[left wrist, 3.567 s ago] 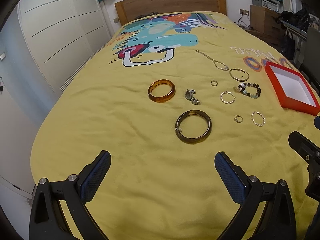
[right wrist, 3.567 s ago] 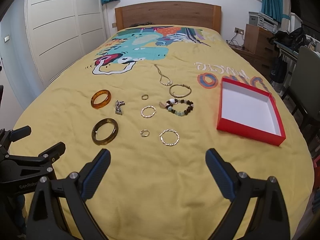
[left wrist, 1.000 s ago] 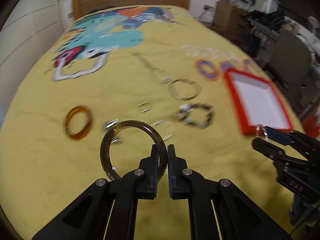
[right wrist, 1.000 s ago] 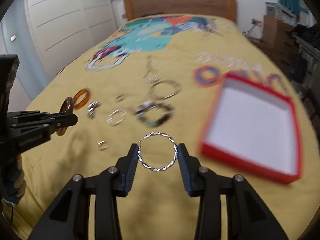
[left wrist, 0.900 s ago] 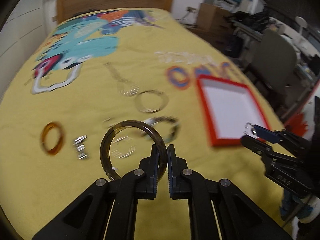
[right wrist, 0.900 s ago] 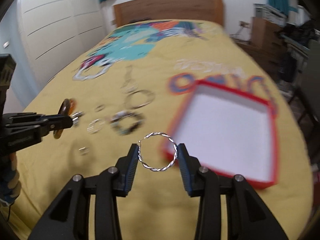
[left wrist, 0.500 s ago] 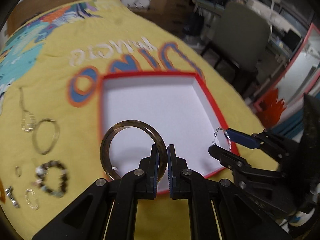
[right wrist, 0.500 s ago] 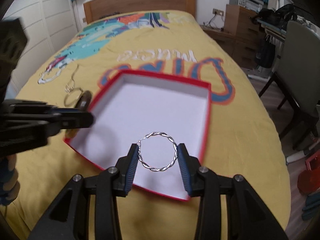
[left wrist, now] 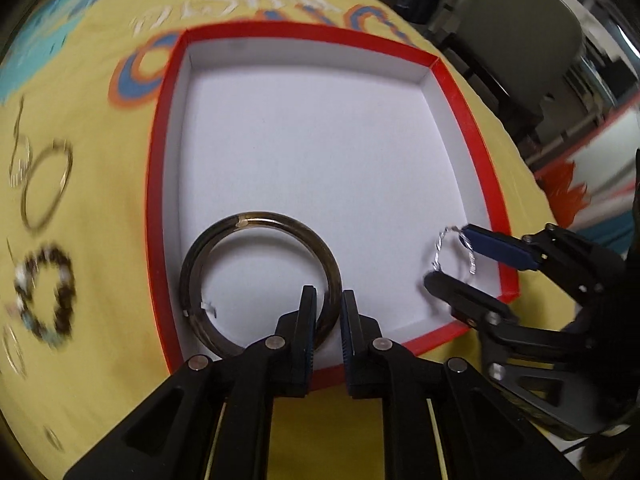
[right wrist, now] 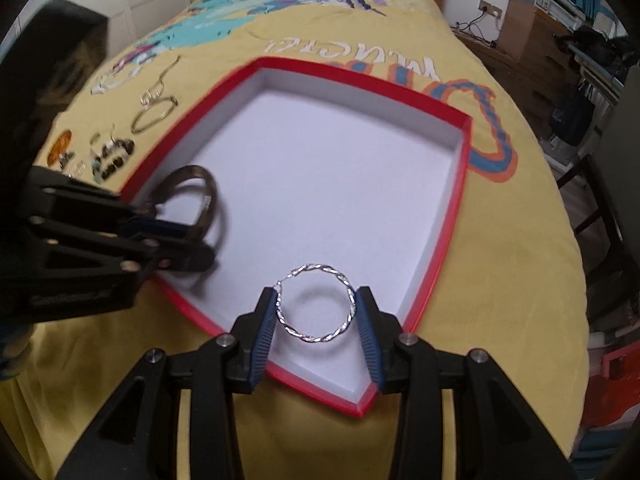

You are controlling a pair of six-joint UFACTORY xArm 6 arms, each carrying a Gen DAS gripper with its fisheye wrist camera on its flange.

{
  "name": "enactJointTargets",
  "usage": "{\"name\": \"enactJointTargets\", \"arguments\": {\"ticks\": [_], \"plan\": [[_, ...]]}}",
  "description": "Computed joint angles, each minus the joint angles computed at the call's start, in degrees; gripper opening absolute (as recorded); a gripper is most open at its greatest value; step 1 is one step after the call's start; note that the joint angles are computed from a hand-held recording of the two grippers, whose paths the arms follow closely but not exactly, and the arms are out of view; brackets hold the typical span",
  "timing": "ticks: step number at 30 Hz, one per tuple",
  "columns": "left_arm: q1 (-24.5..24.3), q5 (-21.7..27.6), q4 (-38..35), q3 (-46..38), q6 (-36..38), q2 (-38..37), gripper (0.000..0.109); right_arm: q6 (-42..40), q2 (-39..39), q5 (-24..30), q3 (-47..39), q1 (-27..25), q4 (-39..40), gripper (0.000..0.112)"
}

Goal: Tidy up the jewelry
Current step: 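Carry both items to the red box and open both tools to drop them, then grasp the silver watch with the left tool while the right tool grasps a small silver ring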

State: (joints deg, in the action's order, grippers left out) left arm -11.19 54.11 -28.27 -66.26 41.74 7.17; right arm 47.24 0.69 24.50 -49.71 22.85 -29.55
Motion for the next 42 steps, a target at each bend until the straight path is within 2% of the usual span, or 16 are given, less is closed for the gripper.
{"name": "enactJointTargets", "arguments": {"ticks": [3, 7, 11, 12, 14, 15, 17, 19, 24, 27, 30, 34, 37, 42], "plan": [[0.3, 2.2, -0.1, 0.9, -2.9, -1.1, 0.013, -3.5, -0.4, 1.1, 0.2, -0.2, 1.3, 0.038], [-0.4, 0.9, 0.4, 1.6, -4.5, -1.6, 0.014, -9.8, -1.0, 2.4, 0.3, -0.2, 5.4, 0.038], [0.3, 1.1, -1.9, 0.2, -3.0, -0.4, 0.015, -9.3, -2.1, 2.9, 0.8, 0.2, 4.8, 0.038], [0.4, 0.7, -2.3, 0.0, -2.8, -0.2, 0.017, -9.1, -2.5, 3.1, 1.0, 0.3, 4.8, 0.038], [0.4, 0.6, -3.3, -0.6, -2.3, 0.2, 0.031, -9.2, -3.3, 3.6, 1.3, 0.5, 4.8, 0.038], [0.5, 0.8, -3.9, -0.7, -2.0, 0.1, 0.033, -9.3, -3.5, 3.8, 1.3, 0.5, 4.9, 0.039], [0.2, 0.3, -4.9, -0.5, -1.4, -0.3, 0.046, -8.0, -4.3, 5.0, 1.2, 0.8, 3.6, 0.044], [0.5, -0.7, -6.2, 0.5, -0.5, -1.5, 0.059, -7.9, -4.9, 5.1, 1.5, 0.8, 3.9, 0.045], [3.5, 2.9, -11.0, 0.5, 2.9, -4.9, 0.059, -5.2, -7.3, 5.8, 2.7, 1.1, 3.2, 0.045], [5.3, 2.2, -12.2, 2.6, 5.2, -8.9, 0.059, -0.8, -10.4, 7.1, 3.5, 2.5, 0.3, 0.045], [9.4, 3.0, -11.0, 4.7, 8.5, -12.2, 0.06, 4.4, -12.6, 6.6, 3.7, 4.7, -2.5, 0.045], [14.3, -3.7, -7.0, 9.7, 12.5, -16.5, 0.06, 10.1, -10.7, 4.3, 0.5, 9.3, -5.2, 0.045], [21.8, -3.5, -5.5, 8.2, 14.2, -14.5, 0.06, 12.2, -5.7, 2.3, -4.6, 12.8, -6.1, 0.045], [30.3, -6.3, -2.2, 4.5, 14.7, -8.9, 0.06, 10.2, 5.2, -1.0, -14.5, 16.7, -3.0, 0.044]]}}
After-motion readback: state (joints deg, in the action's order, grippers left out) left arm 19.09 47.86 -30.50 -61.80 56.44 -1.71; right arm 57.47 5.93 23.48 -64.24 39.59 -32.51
